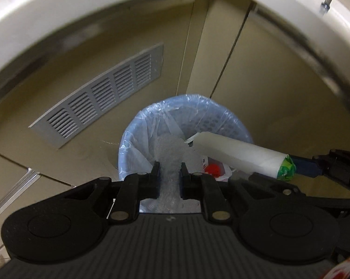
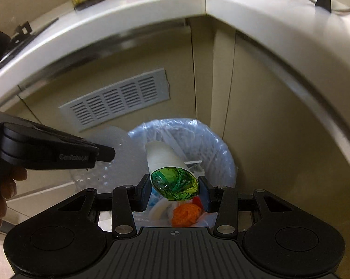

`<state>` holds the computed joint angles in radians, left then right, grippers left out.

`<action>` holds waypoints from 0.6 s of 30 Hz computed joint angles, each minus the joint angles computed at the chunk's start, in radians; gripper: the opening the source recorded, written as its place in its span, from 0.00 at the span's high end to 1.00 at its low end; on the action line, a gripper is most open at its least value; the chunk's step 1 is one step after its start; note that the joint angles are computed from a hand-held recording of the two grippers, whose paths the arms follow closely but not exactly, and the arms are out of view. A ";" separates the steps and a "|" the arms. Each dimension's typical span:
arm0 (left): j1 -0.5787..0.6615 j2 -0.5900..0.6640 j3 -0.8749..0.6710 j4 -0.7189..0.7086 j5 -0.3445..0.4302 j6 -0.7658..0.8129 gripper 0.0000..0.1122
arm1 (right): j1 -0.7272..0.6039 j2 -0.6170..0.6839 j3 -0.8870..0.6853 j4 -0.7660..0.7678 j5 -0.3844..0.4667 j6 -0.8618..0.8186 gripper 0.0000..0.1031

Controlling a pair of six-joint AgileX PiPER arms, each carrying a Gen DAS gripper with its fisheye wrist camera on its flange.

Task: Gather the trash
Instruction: 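Open the right gripper dropping the roll while the left gripper releases the mesh sheet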

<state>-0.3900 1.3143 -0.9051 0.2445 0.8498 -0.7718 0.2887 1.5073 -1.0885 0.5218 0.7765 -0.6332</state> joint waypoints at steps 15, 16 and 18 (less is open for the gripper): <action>0.143 0.106 0.053 -0.190 -0.190 0.336 0.57 | 0.014 0.106 0.029 -0.005 -0.124 0.047 0.58; 0.142 0.106 0.055 -0.182 -0.192 0.330 0.53 | 0.013 0.110 0.028 -0.005 -0.127 0.048 0.58; 0.147 0.102 0.064 -0.191 -0.202 0.350 0.52 | 0.015 0.115 0.027 -0.009 -0.131 0.056 0.58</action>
